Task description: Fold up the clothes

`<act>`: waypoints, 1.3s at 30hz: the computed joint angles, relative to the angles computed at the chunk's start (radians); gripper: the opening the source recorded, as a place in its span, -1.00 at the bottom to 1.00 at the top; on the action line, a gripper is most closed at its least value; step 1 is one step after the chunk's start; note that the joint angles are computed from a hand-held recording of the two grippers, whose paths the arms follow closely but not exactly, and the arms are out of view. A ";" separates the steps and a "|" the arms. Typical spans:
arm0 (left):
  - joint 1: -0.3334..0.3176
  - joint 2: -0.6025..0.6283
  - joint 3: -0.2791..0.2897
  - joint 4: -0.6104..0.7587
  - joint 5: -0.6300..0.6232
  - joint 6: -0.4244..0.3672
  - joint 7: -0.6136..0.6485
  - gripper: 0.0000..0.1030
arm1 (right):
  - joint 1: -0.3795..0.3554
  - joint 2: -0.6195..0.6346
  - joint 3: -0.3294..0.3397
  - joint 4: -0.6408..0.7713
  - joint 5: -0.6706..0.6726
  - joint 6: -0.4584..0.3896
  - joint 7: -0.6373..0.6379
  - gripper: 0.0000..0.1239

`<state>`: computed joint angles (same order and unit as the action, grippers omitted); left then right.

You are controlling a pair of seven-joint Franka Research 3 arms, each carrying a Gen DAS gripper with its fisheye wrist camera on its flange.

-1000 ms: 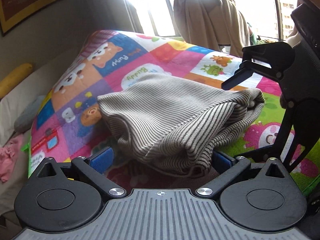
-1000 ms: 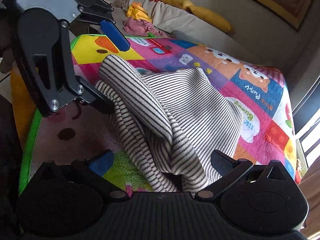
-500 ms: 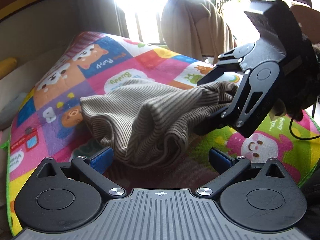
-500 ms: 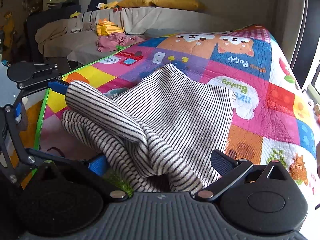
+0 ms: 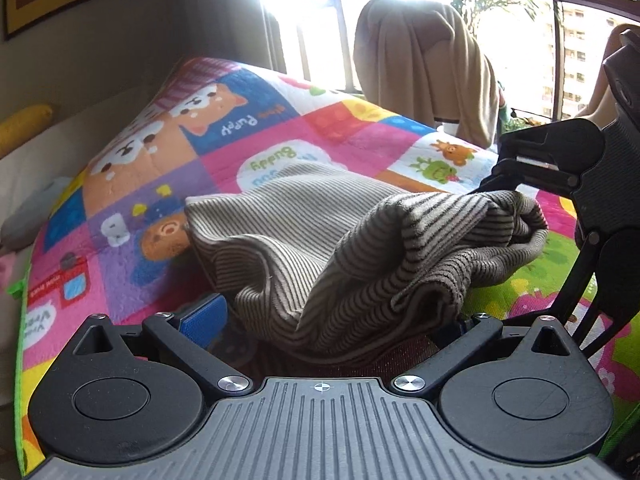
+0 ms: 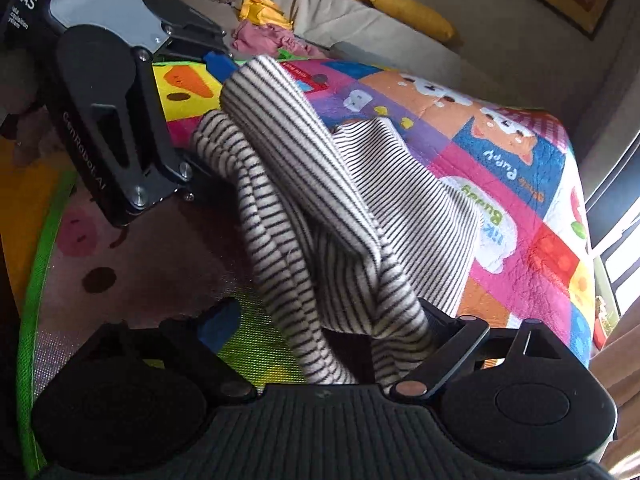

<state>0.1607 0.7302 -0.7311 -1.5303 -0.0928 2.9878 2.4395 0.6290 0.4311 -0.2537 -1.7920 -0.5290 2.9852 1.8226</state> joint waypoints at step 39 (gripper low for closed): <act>-0.019 0.202 -0.072 0.096 0.387 0.115 0.160 0.48 | -0.245 -0.137 0.218 -0.151 0.674 0.048 -0.338 0.42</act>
